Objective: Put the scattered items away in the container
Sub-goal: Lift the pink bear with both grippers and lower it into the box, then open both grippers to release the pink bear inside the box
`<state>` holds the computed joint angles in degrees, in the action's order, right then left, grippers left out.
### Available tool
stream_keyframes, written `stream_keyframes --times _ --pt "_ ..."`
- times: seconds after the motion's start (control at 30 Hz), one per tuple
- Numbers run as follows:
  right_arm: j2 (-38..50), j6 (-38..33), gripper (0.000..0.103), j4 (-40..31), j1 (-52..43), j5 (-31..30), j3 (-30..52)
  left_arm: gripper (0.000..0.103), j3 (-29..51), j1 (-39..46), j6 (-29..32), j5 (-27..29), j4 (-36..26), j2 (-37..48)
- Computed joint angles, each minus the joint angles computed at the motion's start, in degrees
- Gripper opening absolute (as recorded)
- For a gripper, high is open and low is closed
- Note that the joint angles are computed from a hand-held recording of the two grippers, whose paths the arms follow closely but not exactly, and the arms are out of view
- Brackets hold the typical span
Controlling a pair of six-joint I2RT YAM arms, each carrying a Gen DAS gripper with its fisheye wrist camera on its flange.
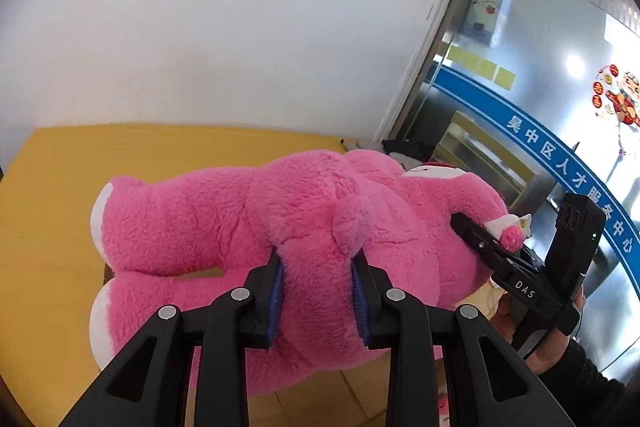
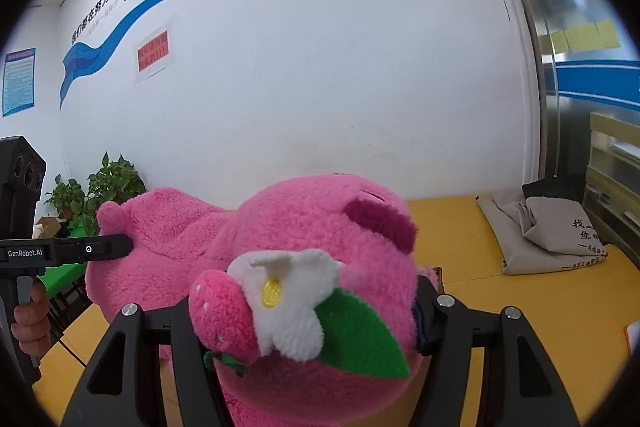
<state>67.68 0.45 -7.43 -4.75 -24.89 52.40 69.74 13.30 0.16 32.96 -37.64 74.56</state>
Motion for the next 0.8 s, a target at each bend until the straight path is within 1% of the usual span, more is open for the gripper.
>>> stream_keyframes --times 0.07,0.1,0.13,0.2,0.23,0.27,0.3,0.33,0.37,0.4,0.43,0.5,0.53,0.6,0.63,0.67,0.73,0.8 --pt "7.27 -0.12 0.065 3.72 0.91 2.30 0.71 0.030 1.28 -1.86 -0.46 -2.65 1.76 7.56" --pt "10.89 -0.32 0.066 5.20 1.45 3.95 0.96 0.029 1.70 -2.86 -0.72 -4.33 2.58 11.15" --pt "14.50 -0.28 0.066 5.76 1.90 5.74 1.52 0.026 2.35 -3.62 -0.43 -4.74 2.57 14.66" --pt "21.28 -0.41 0.072 3.77 2.59 8.77 3.64 0.025 4.21 -4.63 1.38 -2.32 -0.08 20.75" --pt "24.54 -0.56 0.074 0.03 3.00 11.40 5.89 0.025 4.45 -5.22 1.89 -1.79 -0.74 22.33" --pt "26.58 0.27 0.076 -2.50 2.17 11.19 7.56 0.028 3.73 -5.95 2.02 -2.71 -0.28 22.06" --pt "27.09 1.86 0.083 -3.31 0.73 9.55 8.15 0.029 2.80 -6.56 2.26 -3.79 0.26 20.84" --pt "26.77 2.70 0.085 -3.72 -0.61 7.70 8.28 0.032 2.31 -6.69 2.37 -4.02 0.14 19.49" --pt "25.96 2.37 0.085 -4.48 -1.39 7.18 8.30 0.041 1.94 -6.43 1.84 -3.83 -0.30 17.93" --pt "24.78 1.31 0.085 -5.15 -1.80 7.12 8.05 0.053 1.53 -6.03 0.90 -4.00 -0.68 16.18" --pt "22.86 -0.10 0.085 -5.91 -2.25 6.80 7.35 0.058 0.67 -5.59 -0.13 -4.76 -0.73 13.78" --pt "18.83 -2.19 0.086 -9.30 -3.67 4.92 6.80 0.075 -2.32 -4.35 -1.26 -6.13 -0.55 7.16" --pt "16.29 -2.99 0.086 -11.79 -4.37 3.42 6.78 0.079 -3.70 -3.57 -1.65 -6.32 -0.86 3.63" --pt "9.03 -4.57 0.087 -16.81 -5.66 1.02 5.80 0.094 -6.21 -1.42 -1.91 -5.74 -3.26 -4.58" --pt "4.43 -5.64 0.088 -19.18 -6.51 0.09 4.69 0.097 -7.29 -0.03 -1.56 -5.12 -5.17 -8.82" --pt "0.51 -5.90 0.090 -21.36 -6.44 -0.10 4.19 0.103 -8.35 1.34 -1.18 -4.51 -7.33 -13.61" --pt "-8.01 -7.88 0.094 -26.48 -8.52 -2.57 2.23 0.103 -9.95 4.00 0.06 -3.92 -12.08 -22.97" --pt "-13.67 -10.95 0.102 -32.29 -10.35 -5.41 1.29 0.103 -10.45 7.67 2.55 -3.12 -18.96 -31.12"
